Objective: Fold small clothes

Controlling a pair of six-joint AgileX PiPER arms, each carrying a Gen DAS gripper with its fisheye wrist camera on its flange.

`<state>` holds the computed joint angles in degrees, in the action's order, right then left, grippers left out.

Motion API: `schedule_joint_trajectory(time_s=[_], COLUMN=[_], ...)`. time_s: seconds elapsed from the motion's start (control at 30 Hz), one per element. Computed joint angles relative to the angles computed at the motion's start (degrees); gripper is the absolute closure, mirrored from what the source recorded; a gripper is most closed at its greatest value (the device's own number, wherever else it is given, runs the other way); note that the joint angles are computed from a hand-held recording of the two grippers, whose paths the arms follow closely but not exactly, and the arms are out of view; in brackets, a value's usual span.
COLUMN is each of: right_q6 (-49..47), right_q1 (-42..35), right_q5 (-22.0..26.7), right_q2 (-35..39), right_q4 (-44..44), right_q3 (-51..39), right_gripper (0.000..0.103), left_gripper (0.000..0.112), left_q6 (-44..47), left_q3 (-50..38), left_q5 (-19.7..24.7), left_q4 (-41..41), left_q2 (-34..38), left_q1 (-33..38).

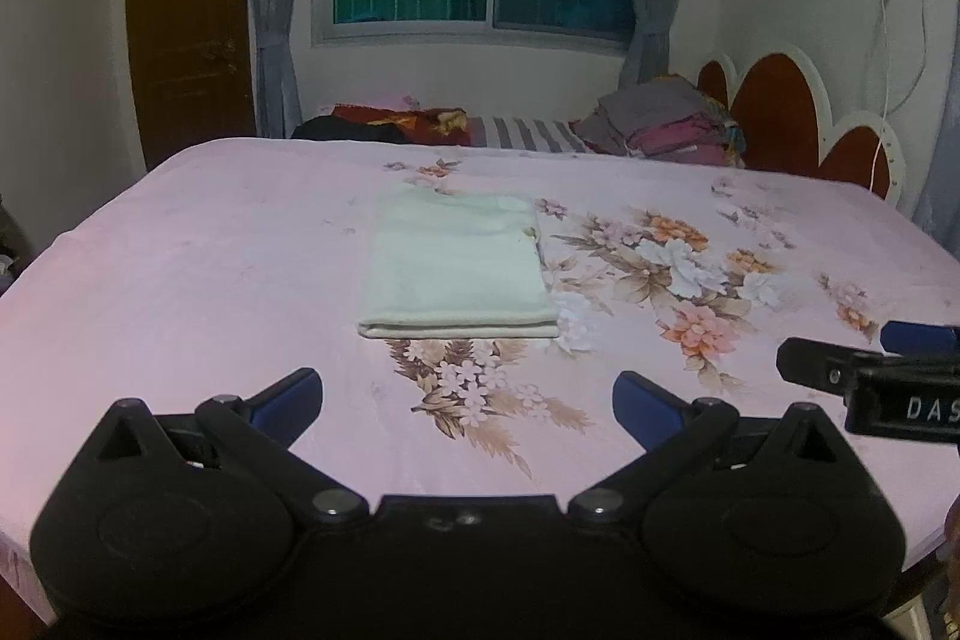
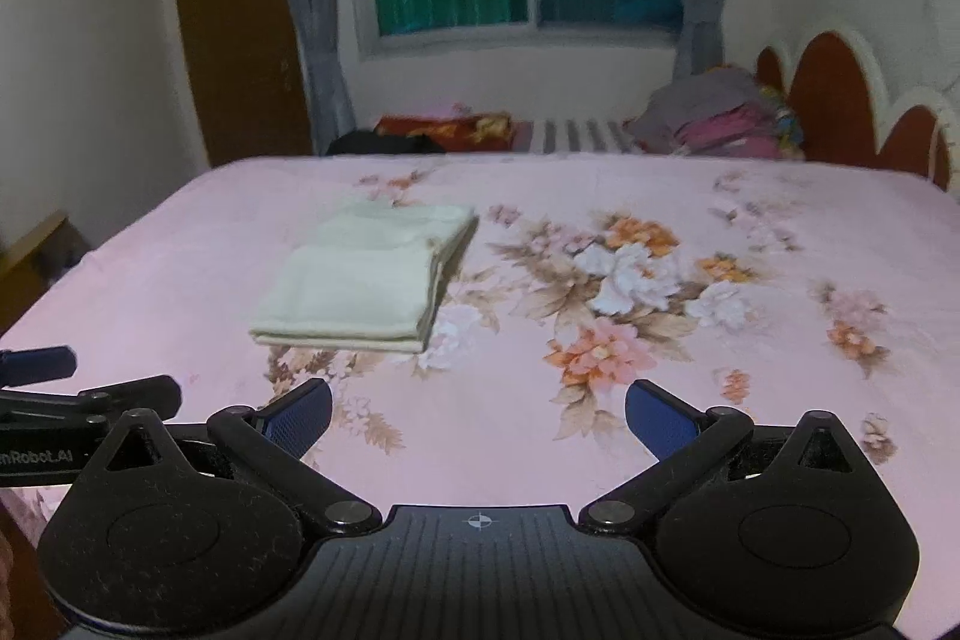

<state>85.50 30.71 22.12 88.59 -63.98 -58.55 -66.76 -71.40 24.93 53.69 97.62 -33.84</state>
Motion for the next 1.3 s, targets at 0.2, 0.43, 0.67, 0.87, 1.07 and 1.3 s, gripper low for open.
schedule_joint_trajectory(time_s=[0.2,0.43,0.67,0.87,1.07,1.3], right_q6=[6.40,5.88,6.28,5.53,5.25,5.47], right_q1=[2.79,3.15,4.10,3.53,3.82,3.76], right_q5=[2.45,2.60,3.77,3.94,4.40,4.26], right_q2=[-3.75,-5.02,-4.78,-4.85,-4.73,-4.88], right_q4=[-4.74,-4.15,-4.78,-4.49,-4.11,-4.56], right_q3=[4.07,4.33,4.01,3.88,3.56,3.70], right_gripper=[0.000,0.000,0.000,0.000,0.000,0.000], left_gripper=[0.010,0.010,0.010,0.010,0.010,0.010], left_q6=[-4.90,-7.22,-7.12,-7.22,-7.82,-7.86], left_q3=[2.52,3.19,3.57,3.66,4.09,4.08], left_q5=[0.91,1.14,0.73,-0.19,-0.71,-0.66], left_q4=[3.86,7.11,6.93,7.44,8.08,8.14], left_q2=[-1.96,-2.79,-3.11,-3.26,-3.46,-3.43], left_q1=[-1.57,-2.42,-2.33,-2.01,-1.82,-1.80])
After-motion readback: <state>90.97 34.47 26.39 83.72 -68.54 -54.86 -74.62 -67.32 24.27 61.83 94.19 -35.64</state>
